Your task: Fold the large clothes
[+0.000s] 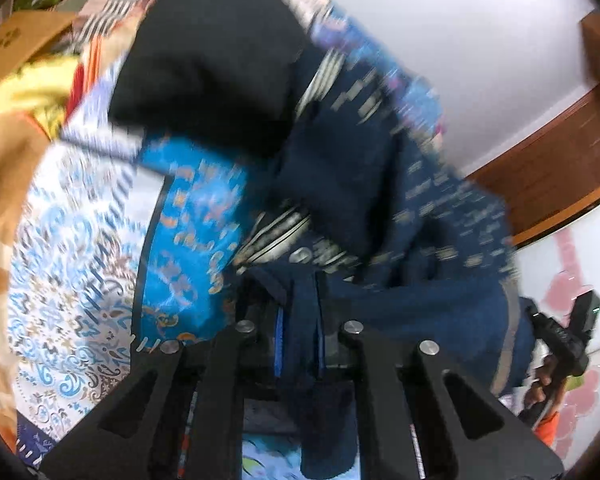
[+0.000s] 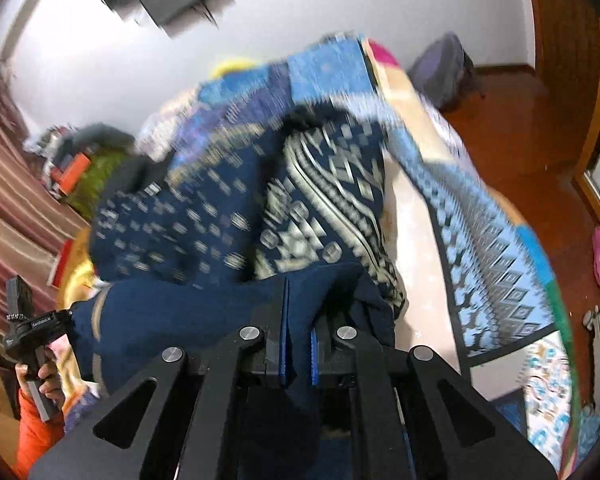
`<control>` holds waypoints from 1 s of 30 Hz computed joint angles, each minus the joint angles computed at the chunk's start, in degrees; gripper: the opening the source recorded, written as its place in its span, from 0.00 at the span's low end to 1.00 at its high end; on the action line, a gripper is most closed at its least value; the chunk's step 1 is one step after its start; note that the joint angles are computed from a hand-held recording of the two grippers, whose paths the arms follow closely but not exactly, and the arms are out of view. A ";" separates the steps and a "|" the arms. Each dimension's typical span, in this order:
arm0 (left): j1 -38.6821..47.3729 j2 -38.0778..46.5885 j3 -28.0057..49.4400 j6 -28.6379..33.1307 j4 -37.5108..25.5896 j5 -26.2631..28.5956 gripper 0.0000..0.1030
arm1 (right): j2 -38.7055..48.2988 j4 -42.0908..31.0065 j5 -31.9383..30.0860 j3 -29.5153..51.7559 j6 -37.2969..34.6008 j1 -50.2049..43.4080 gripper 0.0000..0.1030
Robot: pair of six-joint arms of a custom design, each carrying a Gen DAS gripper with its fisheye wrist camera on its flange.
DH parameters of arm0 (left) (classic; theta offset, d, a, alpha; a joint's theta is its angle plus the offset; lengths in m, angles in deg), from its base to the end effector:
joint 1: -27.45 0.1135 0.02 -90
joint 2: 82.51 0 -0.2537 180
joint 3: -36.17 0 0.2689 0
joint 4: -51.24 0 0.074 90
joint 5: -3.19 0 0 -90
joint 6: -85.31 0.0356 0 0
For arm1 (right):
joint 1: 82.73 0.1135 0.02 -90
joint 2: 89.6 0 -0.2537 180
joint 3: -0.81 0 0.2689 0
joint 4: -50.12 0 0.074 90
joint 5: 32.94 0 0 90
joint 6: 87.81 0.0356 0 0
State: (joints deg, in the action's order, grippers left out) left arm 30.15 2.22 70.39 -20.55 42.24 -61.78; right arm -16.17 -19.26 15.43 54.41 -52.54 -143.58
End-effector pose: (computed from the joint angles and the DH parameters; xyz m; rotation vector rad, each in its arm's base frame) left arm 0.2221 -0.0046 0.0670 -0.2630 2.5813 -0.6520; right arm 0.1190 -0.1649 0.1648 0.1257 2.4729 0.4873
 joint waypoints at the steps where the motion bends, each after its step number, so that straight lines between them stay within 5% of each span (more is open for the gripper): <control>1: -0.95 2.44 0.36 -0.03 1.55 -1.17 0.12 | 0.91 0.84 0.48 -0.35 -0.15 0.28 0.07; 7: -5.95 3.30 -0.45 1.87 4.16 -7.17 0.13 | 0.12 -2.97 1.28 0.04 -5.90 -2.54 0.10; 10: -5.91 -5.40 -2.50 3.17 -0.81 -7.50 0.15 | -2.38 -6.45 2.69 1.40 -8.15 -4.33 0.16; 12: -4.80 -12.22 -4.52 4.49 -4.36 -6.70 0.23 | -3.71 -10.87 2.63 2.77 -13.24 -8.20 0.28; 14: -3.63 -20.23 -6.80 5.20 -8.50 -5.89 0.42 | -3.45 -14.08 1.29 3.98 -17.76 -11.24 0.38; 21: 2.22 -41.98 -11.81 8.65 -23.84 -2.53 0.48 | -3.54 -26.23 1.31 6.23 -33.78 -22.87 0.40; 25: 1.80 -42.45 -14.07 8.32 -25.68 -0.36 0.49 | -5.24 -25.87 3.44 3.72 -34.84 -23.49 0.40; 30: -3.14 -28.73 -17.10 2.72 -12.88 2.71 0.49 | -3.86 -25.57 5.71 1.13 -35.06 -24.52 0.40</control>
